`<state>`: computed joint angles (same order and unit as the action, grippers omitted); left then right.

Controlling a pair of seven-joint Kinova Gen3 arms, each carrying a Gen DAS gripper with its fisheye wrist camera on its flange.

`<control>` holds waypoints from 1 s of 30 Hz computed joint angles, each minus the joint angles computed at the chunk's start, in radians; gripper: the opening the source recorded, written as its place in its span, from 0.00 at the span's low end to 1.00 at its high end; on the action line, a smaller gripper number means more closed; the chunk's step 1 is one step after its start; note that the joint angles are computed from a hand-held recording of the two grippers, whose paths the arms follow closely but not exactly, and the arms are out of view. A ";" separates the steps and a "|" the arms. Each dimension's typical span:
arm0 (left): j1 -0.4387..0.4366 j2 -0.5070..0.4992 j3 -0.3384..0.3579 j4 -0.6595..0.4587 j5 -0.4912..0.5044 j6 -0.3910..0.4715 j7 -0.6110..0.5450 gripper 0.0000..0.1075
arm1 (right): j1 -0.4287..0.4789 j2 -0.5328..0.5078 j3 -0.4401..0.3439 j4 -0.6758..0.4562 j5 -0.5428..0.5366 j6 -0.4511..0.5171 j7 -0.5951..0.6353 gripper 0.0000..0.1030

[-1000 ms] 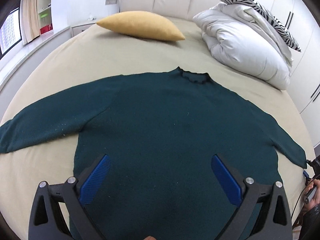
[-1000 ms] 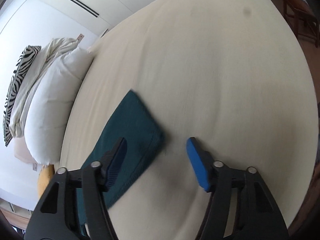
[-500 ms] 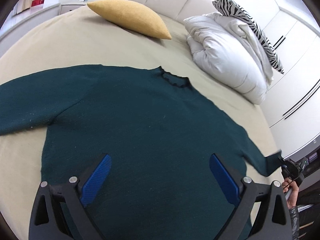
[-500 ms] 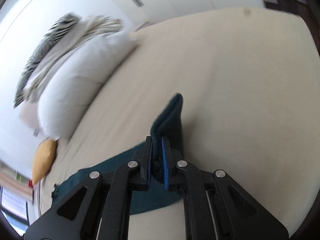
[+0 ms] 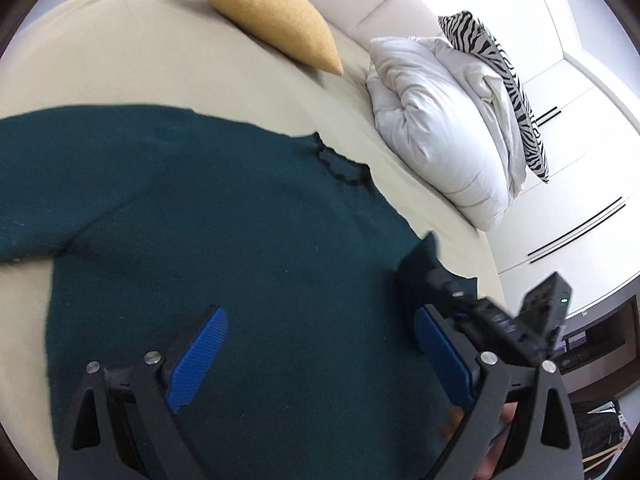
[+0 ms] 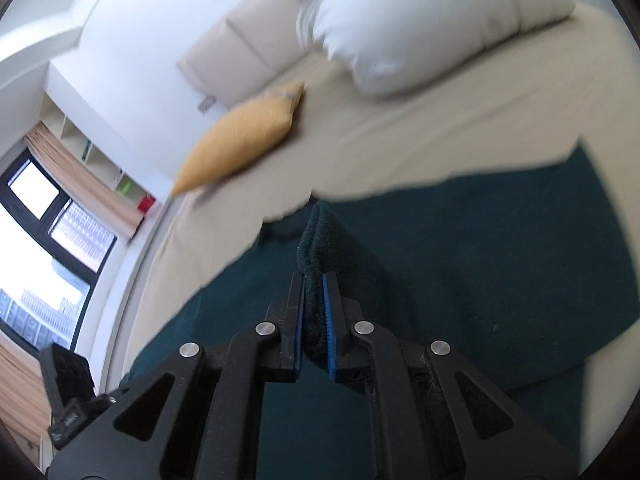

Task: Fold small clothes
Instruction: 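Fold the held sleeve across the sweater body and open the right tool, then grasp the sweater side edge over the folded sleeve with the left tool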

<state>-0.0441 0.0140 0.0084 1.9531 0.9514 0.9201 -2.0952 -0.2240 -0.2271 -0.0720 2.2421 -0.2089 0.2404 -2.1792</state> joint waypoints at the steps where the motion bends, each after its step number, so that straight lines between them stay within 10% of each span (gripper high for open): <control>1: 0.005 0.017 0.005 -0.006 0.005 0.005 -0.003 0.87 | 0.016 0.025 -0.041 0.002 0.026 0.004 -0.038 0.11; 3: 0.022 0.045 0.026 -0.023 -0.005 -0.003 0.012 0.86 | 0.003 0.025 -0.077 0.042 0.029 -0.020 -0.072 0.16; 6: 0.062 0.080 0.066 -0.053 -0.020 -0.036 0.032 0.85 | 0.026 -0.077 -0.113 0.124 0.019 -0.052 -0.107 0.56; 11: 0.157 0.165 0.131 -0.154 -0.136 -0.100 0.145 0.73 | 0.143 -0.308 -0.231 0.169 0.138 0.092 -0.253 0.57; 19: 0.311 0.284 0.152 -0.314 -0.453 -0.154 0.412 0.36 | 0.205 -0.524 -0.020 0.176 0.141 0.332 -0.127 0.55; 21: 0.288 0.288 0.185 -0.329 -0.481 -0.145 0.426 0.12 | 0.221 -0.527 0.024 0.179 0.153 0.344 -0.096 0.55; 30: 0.223 0.163 0.185 -0.269 -0.439 -0.220 0.334 0.10 | 0.290 -0.451 0.107 0.184 0.137 0.296 -0.017 0.55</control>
<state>0.1784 0.1766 0.1937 1.6840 0.5129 0.7004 -1.7610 0.0664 -0.6784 0.0349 2.4258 -0.0716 0.5366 -2.1957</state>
